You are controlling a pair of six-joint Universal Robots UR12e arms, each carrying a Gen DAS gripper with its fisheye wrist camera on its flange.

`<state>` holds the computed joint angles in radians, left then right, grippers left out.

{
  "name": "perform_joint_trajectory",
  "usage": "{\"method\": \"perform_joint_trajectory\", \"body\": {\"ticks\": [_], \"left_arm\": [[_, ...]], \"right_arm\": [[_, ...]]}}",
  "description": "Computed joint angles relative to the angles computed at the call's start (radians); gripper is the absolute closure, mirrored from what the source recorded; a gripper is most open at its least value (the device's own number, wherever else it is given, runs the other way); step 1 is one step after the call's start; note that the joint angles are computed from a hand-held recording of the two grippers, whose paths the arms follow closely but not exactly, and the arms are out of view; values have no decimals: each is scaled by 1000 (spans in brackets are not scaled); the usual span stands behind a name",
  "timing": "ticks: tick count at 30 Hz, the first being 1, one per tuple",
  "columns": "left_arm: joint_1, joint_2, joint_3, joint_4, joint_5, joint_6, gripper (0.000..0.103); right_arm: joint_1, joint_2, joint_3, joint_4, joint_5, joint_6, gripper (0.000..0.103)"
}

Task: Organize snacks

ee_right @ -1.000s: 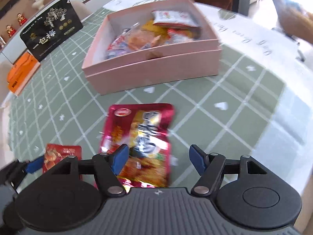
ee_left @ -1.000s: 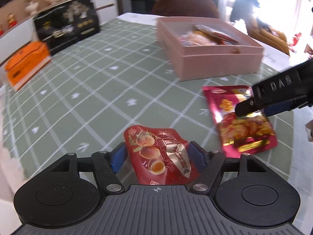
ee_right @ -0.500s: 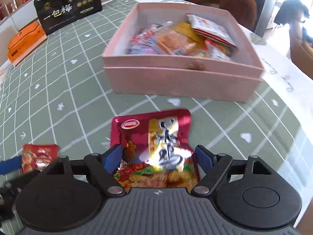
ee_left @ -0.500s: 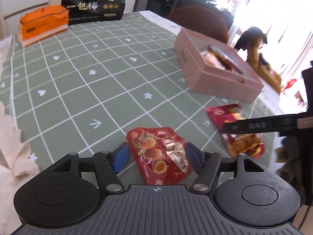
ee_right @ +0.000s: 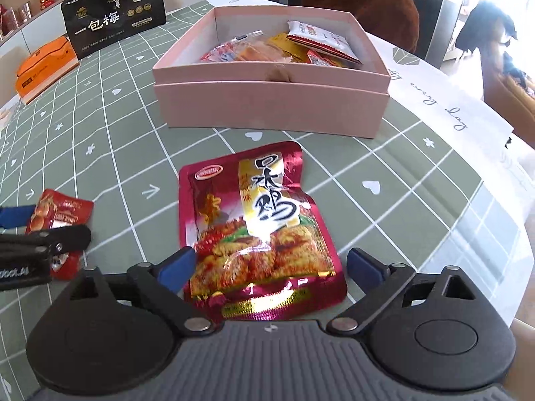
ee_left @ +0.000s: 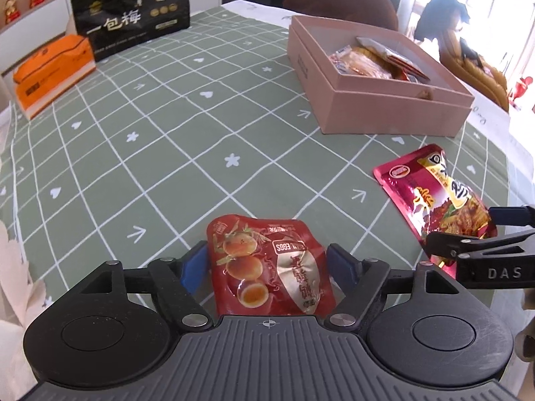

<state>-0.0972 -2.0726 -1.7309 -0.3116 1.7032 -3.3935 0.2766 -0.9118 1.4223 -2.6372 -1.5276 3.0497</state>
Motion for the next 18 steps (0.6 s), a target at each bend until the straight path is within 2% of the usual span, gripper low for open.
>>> {"method": "perform_joint_trajectory", "body": {"ticks": [4, 9, 12, 18], "left_arm": [[-3, -1, -1, 4, 8, 19, 23], [0, 19, -36, 32, -24, 32, 28], [7, 41, -68, 49, -60, 18, 28], [9, 64, -97, 46, -73, -10, 28]], "right_arm": [[-4, -5, 14, -14, 5, -6, 2], [-6, -11, 36, -51, 10, -11, 1], [-11, -15, 33, -30, 24, -31, 1], [-18, -6, 16, -50, 34, -23, 2]]}}
